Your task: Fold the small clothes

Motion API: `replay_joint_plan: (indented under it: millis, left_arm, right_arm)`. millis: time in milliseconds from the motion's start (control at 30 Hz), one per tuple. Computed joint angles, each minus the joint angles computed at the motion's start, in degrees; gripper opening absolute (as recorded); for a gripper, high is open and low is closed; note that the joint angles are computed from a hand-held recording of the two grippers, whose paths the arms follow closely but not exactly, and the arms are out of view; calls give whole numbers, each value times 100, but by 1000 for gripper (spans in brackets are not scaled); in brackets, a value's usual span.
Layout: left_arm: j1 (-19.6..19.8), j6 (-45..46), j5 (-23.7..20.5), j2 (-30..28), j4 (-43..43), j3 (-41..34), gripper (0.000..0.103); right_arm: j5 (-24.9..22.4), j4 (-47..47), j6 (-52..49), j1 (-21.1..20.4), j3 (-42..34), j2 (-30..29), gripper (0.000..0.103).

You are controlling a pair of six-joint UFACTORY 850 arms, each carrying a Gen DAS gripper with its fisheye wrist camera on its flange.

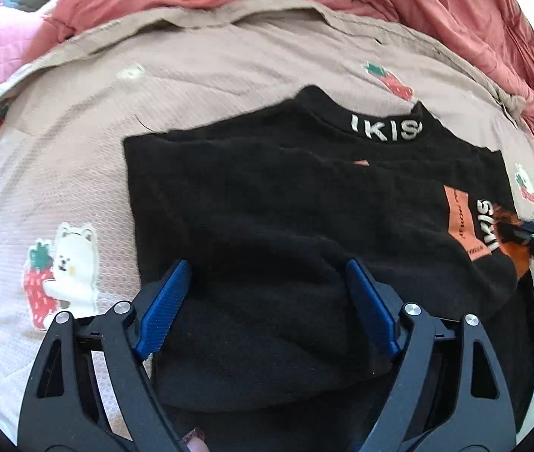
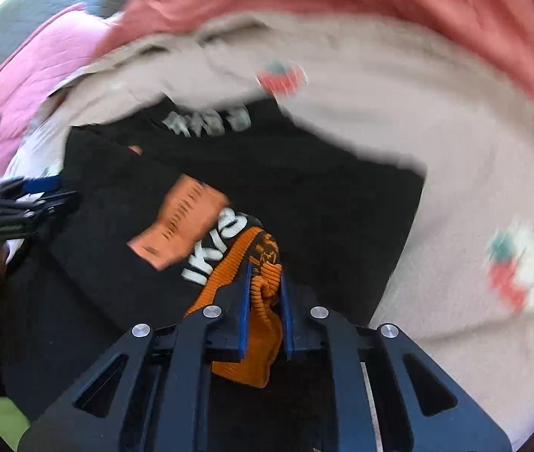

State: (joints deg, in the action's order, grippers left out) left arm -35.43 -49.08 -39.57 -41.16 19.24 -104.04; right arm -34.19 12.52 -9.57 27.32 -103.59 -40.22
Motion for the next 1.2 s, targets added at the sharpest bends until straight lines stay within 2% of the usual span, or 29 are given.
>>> replay_joint_plan:
  millis: [33, 67, 133, 167, 233, 267, 300, 333, 400, 467, 500, 567, 600, 667, 733, 833, 933, 1100, 1200]
  left_arm:
    - [-18, -105, -21, -11, 105, 9, 80]
    - [-7, -111, 5, -15, 80, 30, 81]
    - [-17, -211, 67, -25, 127, 66, 82]
    - [-25, -222, 119, 0, 171, 116, 82]
    - [-45, -263, 217, 114, 283, 262, 82]
    - [-64, -320, 232, 170, 359, 322, 82]
    - [-92, -405, 239, 233, 478, 386, 84]
    - [-123, -488, 247, 298, 597, 458, 86]
    - [-189, -636, 135, 442, 759, 582, 87]
    - [-244, -851, 276, 705, 915, 866, 93]
    - [-277, -963, 341, 860, 1012, 1029, 94]
    - [-355, -1209, 449, 1218, 1266, 1417, 94]
    - [-392, -1273, 394, 1357, 1314, 1554, 94]
    - [-464, -1517, 392, 1719, 1467, 1949, 94]
    - [-514, -1700, 451, 2098, 1522, 2380, 94]
    - [-515, -1610, 439, 2445, 1232, 2771, 94]
    - [-410, -940, 744, 2867, 222, 3324, 94]
    - [-500, 97, 216, 3022, -535, 3679, 94]
    - [-454, 754, 254, 3122, -1467, 3890, 94]
  right_arm:
    - [246, -350, 184, 9, 66, 66, 13]
    - [251, -878, 590, 14, -1, -10, 15]
    - [-96, -1226, 1020, -7, -157, -244, 16]
    - [-39, -1297, 1062, 2, -110, -265, 17]
    - [-36, -1680, 1372, 76, -171, -274, 26]
    - [-45, -1697, 1488, 86, -159, -203, 36]
    - [186, -1638, 1591, 176, 70, -2, 47]
    - [491, -1463, 1465, 210, 400, 267, 51]
    - [676, -1103, 1044, 231, 655, 495, 53]
    - [665, -583, 571, 226, 965, 793, 56]
    - [721, -262, 293, 199, 1159, 959, 68]
    - [770, 606, -454, 111, 1607, 1348, 82]
    - [782, 843, -684, 70, 1820, 1530, 82]
    - [790, 713, -613, 108, 2199, 1888, 82]
    - [800, 451, -400, 109, 2677, 2300, 92]
    - [598, 332, -233, 73, 3242, 2778, 94]
    - [346, 29, 162, 126, 3739, 3156, 94]
    - [-29, 10, 393, 265, 4262, 3437, 94]
    - [-184, 490, 268, 295, 4488, 3557, 94]
